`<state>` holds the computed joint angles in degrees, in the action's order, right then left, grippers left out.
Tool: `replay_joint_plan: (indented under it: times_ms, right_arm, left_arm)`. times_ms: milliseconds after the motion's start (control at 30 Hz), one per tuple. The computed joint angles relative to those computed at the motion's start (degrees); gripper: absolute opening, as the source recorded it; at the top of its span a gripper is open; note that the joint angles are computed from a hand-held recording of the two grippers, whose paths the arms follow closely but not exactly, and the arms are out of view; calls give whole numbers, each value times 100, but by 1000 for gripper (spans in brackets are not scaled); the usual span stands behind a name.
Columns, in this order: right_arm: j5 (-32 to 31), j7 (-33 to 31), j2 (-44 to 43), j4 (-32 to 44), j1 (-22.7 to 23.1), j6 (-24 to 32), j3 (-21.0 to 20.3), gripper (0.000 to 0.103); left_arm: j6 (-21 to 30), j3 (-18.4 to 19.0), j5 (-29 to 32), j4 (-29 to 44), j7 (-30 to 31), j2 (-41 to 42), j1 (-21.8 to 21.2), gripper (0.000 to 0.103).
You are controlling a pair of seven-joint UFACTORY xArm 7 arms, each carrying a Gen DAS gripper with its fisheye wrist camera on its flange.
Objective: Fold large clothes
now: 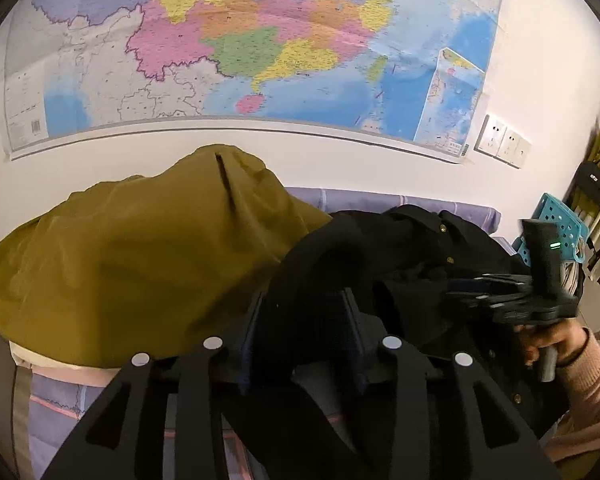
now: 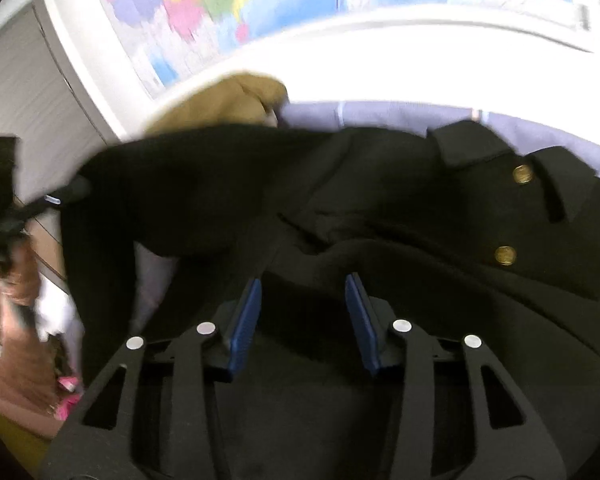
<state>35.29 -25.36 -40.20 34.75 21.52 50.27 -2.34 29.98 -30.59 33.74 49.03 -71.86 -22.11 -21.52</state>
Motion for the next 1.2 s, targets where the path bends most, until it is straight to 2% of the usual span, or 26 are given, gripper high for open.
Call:
replay_joint_plan:
  times_ms: [33, 100, 133, 200, 267, 300, 367, 433, 467, 533, 600, 633, 667, 700, 733, 833, 933, 1000, 1033, 1067, 1100, 1133, 1167, 1200]
  right_arm:
    - [-114, 131, 244, 32, -42, -138, 185, 46]
    - [-143, 251, 532, 133, -29, -76, 191, 50]
    - [-105, 253, 473, 94, -37, -119, 170, 51]
    - [-62, 190, 190, 61, 6, -56, 111, 54]
    - [297, -176, -214, 21, 300, 180, -163, 64]
    - [597, -391, -392, 29, 532, 398, -314, 67]
    - [1077, -703, -574, 62, 867, 751, -387, 71]
    - [1556, -1019, -708, 51, 1207, 974, -243, 73]
    - [1813, -1174, -693, 63, 1390, 1055, -131, 79]
    - [2181, -1448, -553, 90, 1561, 889, 249, 82]
    - [2254, -1434, -346, 121, 1576, 573, 681, 74]
    - [2347, -1391, -140, 154, 1612, 436, 802, 59]
    - [2447, -1348, 8, 177, 1649, 435, 784, 39]
    - [2626, -1332, 199, 220, 1697, 532, 671, 26]
    - [2800, -1419, 285, 254, 1711, 622, 562, 1]
    - [2987, -1585, -41, 230, 1482, 971, 224, 1]
    - [2935, -1538, -547, 347, 997, 1410, -303, 1]
    - [2778, -1526, -707, 426, 667, 1451, -418, 1]
    - [2551, -1412, -676, 479, 507, 1466, -358, 5]
    - [2448, -1397, -643, 459, 439, 1437, -286, 18]
    - [2390, -1369, -622, 371, 420, 1355, -124, 33]
    - [2377, -1345, -626, 274, 444, 1277, 15, 56]
    - [2457, -1364, -625, 139, 537, 1155, 178, 63]
    - [2577, -1360, -557, 36, 663, 1062, 308, 63]
  left_arm:
    - [45, 3, -29, -34, -2, -48, -26, 41]
    - [345, -77, -31, -70, 7, -181, -53, 45]
    - [484, -96, -50, -77, 49, -222, -80, 49]
    - [722, -89, -142, -127, 156, -301, -166, 49]
    - [707, 6, -304, -234, 279, -336, -276, 49]
    - [674, 35, -357, -253, 319, -309, -291, 48]
    - [584, 67, -411, -230, 374, -210, -292, 39]
    - [405, 93, -433, -184, 385, -94, -289, 30]
    - [334, 107, -446, -129, 419, -20, -298, 29]
    - [351, 73, -418, 37, 479, 125, -314, 28]
    - [398, 54, -376, 244, 589, 301, -378, 28]
    - [389, 63, -355, 313, 623, 369, -417, 28]
    - [377, 64, -320, 391, 642, 441, -453, 28]
    - [357, 78, -292, 449, 653, 496, -490, 28]
    - [276, 123, -313, 506, 708, 561, -552, 28]
    - [181, 175, -241, 659, 753, 654, -645, 30]
    - [-322, 294, -232, 633, 792, 579, -691, 32]
    - [-499, 213, -79, 684, 752, 597, -592, 32]
    - [-440, 121, 65, 763, 691, 645, -515, 32]
    - [-415, 115, 81, 797, 687, 685, -509, 32]
    - [-448, 148, 40, 790, 674, 718, -525, 32]
    - [-406, 154, 31, 782, 617, 718, -525, 32]
    - [-309, 158, 1, 782, 571, 719, -533, 32]
    - [-269, 203, -74, 743, 594, 694, -575, 32]
